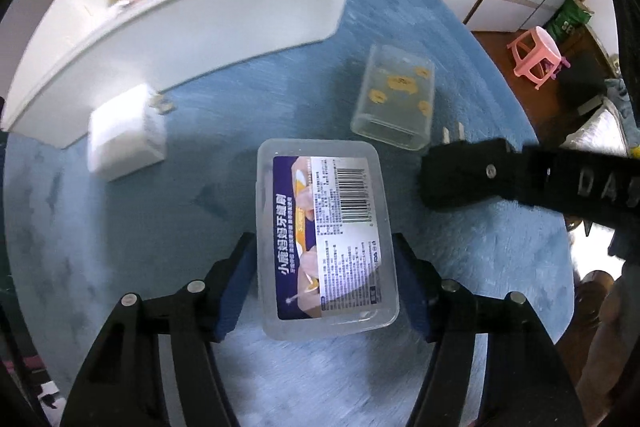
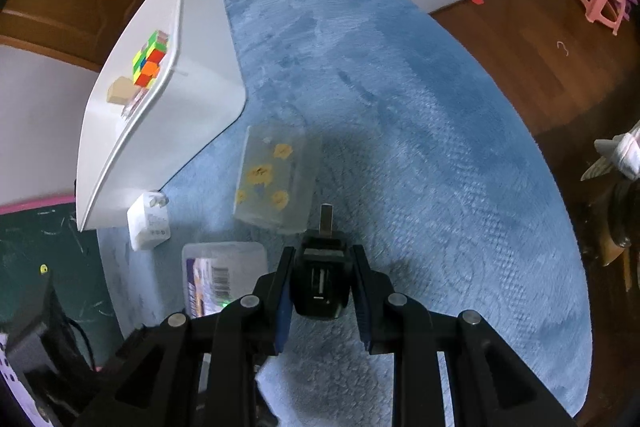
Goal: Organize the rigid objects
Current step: 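Grasp the clear labeled plastic box with the left tool while the right tool grasps the black plug, then carry the plastic box and black plug into the tray and open both tools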
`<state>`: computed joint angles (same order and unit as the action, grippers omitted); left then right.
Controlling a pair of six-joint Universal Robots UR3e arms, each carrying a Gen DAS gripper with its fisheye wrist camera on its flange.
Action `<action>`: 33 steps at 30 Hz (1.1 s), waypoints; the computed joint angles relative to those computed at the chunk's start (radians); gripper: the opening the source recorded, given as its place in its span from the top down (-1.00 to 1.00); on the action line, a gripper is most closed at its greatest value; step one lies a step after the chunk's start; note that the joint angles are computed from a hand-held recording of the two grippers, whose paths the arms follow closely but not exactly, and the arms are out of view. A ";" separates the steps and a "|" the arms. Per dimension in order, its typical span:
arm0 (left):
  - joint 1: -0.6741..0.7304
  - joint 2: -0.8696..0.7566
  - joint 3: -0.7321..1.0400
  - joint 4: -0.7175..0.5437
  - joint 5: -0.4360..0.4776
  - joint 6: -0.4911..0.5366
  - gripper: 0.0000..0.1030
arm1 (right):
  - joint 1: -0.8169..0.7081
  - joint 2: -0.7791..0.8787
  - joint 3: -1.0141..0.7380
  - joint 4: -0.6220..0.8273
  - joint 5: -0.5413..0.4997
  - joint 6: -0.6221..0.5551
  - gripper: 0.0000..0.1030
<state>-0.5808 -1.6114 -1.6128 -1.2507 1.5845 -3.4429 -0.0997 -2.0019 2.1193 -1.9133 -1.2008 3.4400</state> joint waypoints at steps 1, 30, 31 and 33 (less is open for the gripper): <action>0.010 0.020 0.002 -0.021 0.002 0.011 -0.34 | 0.019 -0.004 -0.007 0.000 -0.011 0.010 0.49; 0.398 -0.066 0.958 -0.421 0.149 0.381 -0.34 | 0.560 0.613 -1.480 0.314 -0.396 0.051 0.50; 0.400 -0.096 0.991 -0.418 0.159 0.380 -0.34 | 0.544 0.650 -1.534 0.325 -0.387 0.037 0.50; 0.398 -0.172 1.060 -0.408 0.184 0.371 -0.34 | 0.505 0.723 -1.633 0.345 -0.366 0.010 0.50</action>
